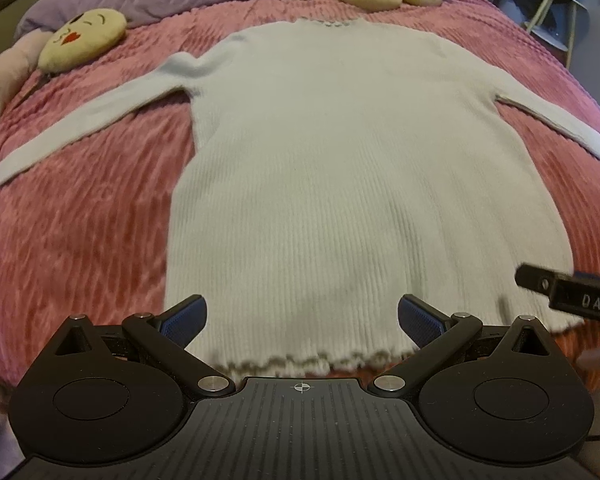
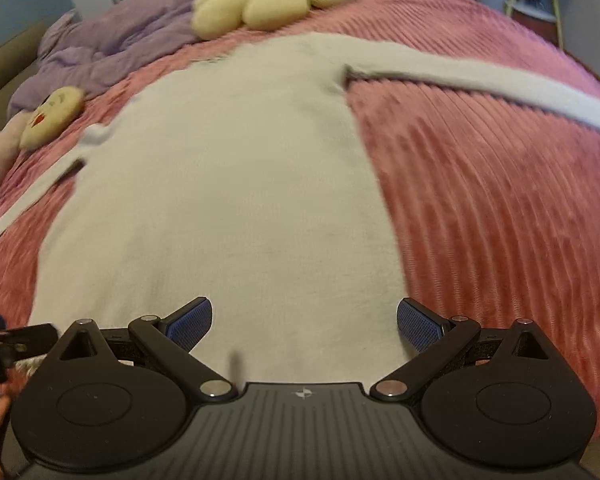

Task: Fold small clothes
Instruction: 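Grasp a sleeve cuff with the right gripper and lift it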

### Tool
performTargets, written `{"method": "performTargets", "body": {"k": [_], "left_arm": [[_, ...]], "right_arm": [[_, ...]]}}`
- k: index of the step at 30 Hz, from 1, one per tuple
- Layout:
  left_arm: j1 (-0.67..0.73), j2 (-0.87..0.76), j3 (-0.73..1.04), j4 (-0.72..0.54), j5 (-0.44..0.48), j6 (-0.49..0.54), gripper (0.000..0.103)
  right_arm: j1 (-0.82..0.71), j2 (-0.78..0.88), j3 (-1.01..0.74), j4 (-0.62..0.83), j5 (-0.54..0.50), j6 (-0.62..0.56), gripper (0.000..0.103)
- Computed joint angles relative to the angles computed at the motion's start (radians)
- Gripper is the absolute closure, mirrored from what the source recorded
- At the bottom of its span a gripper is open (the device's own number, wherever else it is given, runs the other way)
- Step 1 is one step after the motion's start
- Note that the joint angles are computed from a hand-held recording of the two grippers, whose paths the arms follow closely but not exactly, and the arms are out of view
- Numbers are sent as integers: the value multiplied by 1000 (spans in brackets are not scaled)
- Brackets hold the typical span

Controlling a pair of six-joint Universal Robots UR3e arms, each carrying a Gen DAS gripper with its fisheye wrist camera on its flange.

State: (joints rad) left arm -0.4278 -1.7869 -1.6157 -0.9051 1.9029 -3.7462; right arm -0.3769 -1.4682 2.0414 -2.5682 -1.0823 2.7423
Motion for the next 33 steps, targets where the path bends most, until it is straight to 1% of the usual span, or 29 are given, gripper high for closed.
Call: {"method": "performTargets", "body": {"k": [2,3,6,7,9,11,12,13,15,16,17,18,19,20,21,22,25,27,29,31,32,33], "left_arm": [[26,-28,20,18,-7,25,0],[34,-45,38,16,-7,32,0],[63,-111,99,28,-4,61,0],[73,-134,121,32,-11,71,0],[89,-186,174,30,-26,80,0],[97,-244,237,20,-35,90,0],[99,-272,269,15,-34,95,0],[99,-303,303,8,-34,100,0],[105,-348,351,2,-42,101,0],[109,-364,368,-1,-53,96,0],[112,-378,385,-12,-63,88,0],[114,-391,399,-22,-71,80,0],[116,-402,407,-27,-77,77,0],[116,-413,415,-33,-79,77,0],[114,-420,418,-34,-78,79,0],[114,-420,409,-23,-77,81,0],[123,-413,384,2,-92,90,0],[132,-409,376,9,-107,97,0],[139,-410,374,13,-118,107,0],[142,-412,378,12,-126,112,0],[145,-412,379,13,-131,111,0],[146,-412,378,14,-135,113,0]], "right_arm": [[-17,51,-13,-12,11,18,4],[-33,70,-11,-15,35,23,4],[-114,90,56,-83,155,55,4],[-136,93,69,-84,186,41,4],[-160,90,34,21,217,-56,4],[-196,94,-48,200,259,-136,4],[-226,101,-79,267,298,-146,4],[-262,114,-105,290,335,-126,4],[-308,154,-138,204,365,-19,6],[-338,184,-157,151,388,38,9],[-362,224,-184,67,389,128,11],[-371,270,-228,-7,368,219,18],[-386,317,-270,-76,355,302,32],[-402,384,-329,-145,348,394,40],[-413,439,-386,-178,339,474,60],[-424,504,-459,-204,325,571,66],[-436,660,-625,-280,291,803,69],[-434,731,-701,-335,269,913,69],[-419,787,-772,-362,226,984,69],[-406,833,-838,-362,197,1026,69],[-397,860,-879,-359,185,1052,71],[-396,892,-922,-363,182,1068,79]]}}
